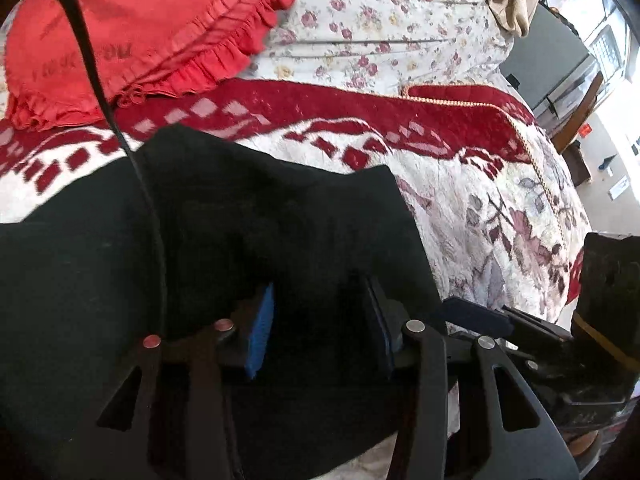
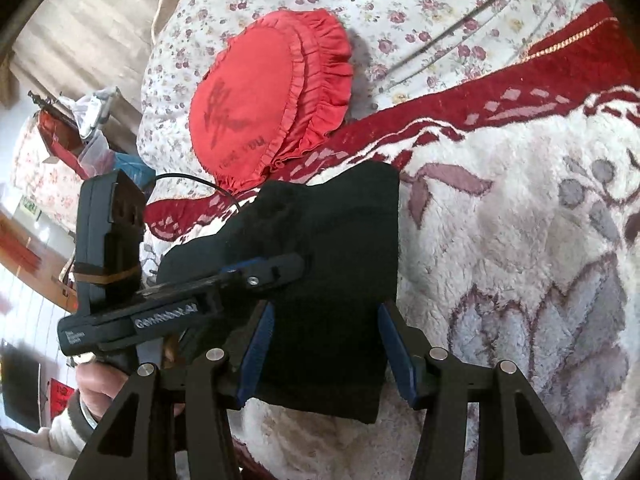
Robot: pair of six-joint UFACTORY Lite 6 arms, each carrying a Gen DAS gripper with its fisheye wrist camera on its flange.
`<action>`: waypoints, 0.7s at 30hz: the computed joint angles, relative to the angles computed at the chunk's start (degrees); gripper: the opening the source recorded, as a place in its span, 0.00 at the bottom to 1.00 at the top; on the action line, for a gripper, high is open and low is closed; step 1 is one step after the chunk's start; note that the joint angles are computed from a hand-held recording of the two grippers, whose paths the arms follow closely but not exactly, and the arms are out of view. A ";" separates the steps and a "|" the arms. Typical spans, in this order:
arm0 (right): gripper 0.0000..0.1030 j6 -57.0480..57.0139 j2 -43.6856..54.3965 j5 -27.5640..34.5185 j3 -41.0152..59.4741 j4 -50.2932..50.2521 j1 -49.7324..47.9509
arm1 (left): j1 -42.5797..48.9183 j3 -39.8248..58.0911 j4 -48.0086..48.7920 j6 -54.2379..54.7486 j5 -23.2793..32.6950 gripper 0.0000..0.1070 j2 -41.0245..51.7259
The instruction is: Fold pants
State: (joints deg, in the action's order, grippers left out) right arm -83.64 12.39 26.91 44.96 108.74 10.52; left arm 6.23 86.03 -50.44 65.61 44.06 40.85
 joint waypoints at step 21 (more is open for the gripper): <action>0.51 3.83 -0.64 -5.83 8.47 -3.97 5.38 | 7.63 3.78 -2.47 3.43 6.08 0.05 -2.39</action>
